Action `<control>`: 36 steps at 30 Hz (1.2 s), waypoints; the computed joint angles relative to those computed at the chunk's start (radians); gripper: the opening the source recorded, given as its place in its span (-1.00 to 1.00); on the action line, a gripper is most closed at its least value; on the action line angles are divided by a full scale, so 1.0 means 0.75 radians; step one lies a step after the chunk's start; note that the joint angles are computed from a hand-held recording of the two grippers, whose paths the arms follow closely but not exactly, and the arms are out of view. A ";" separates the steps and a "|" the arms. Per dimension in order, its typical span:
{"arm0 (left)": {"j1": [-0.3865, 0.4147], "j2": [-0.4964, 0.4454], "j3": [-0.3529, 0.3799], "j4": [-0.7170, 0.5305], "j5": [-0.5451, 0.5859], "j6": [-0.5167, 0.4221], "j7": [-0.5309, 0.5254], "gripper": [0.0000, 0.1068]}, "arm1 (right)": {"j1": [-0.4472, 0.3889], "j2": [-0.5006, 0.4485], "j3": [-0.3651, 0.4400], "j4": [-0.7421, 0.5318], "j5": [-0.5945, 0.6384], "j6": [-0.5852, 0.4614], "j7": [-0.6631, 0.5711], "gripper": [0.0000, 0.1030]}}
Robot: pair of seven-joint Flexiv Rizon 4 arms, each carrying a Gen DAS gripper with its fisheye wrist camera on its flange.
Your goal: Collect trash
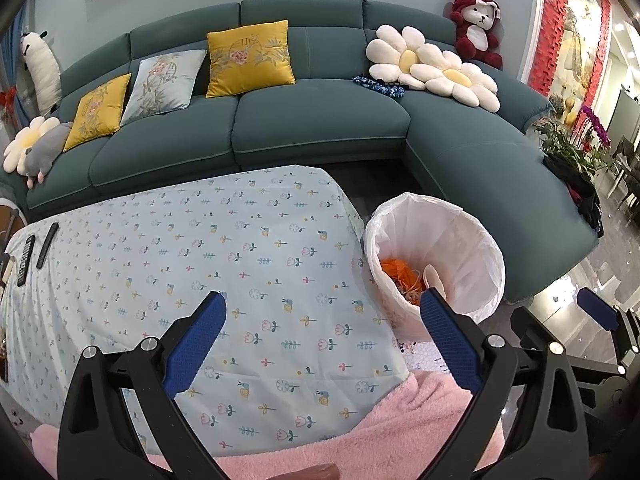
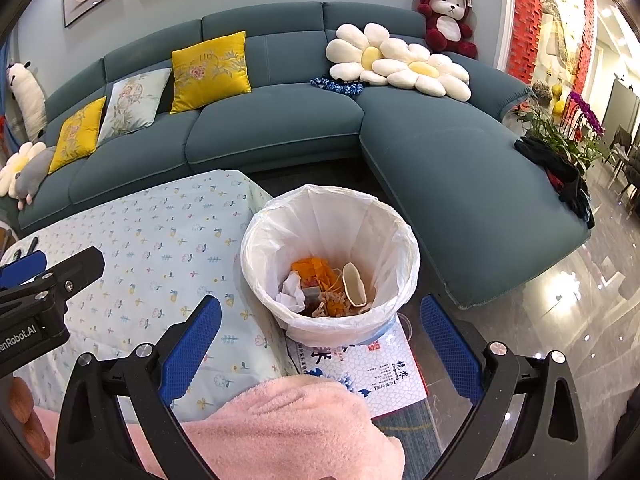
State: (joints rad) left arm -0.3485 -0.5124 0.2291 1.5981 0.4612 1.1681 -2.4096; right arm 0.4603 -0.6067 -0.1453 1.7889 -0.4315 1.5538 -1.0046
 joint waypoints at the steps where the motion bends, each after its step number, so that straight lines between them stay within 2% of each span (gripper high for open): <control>1: 0.000 -0.001 0.000 0.001 0.001 0.000 -0.001 0.74 | 0.002 0.000 -0.003 0.001 -0.001 0.001 0.000 0.87; 36: -0.009 -0.016 0.003 -0.021 0.044 -0.045 -0.020 0.73 | -0.028 -0.010 0.032 -0.007 0.013 -0.016 -0.028 0.87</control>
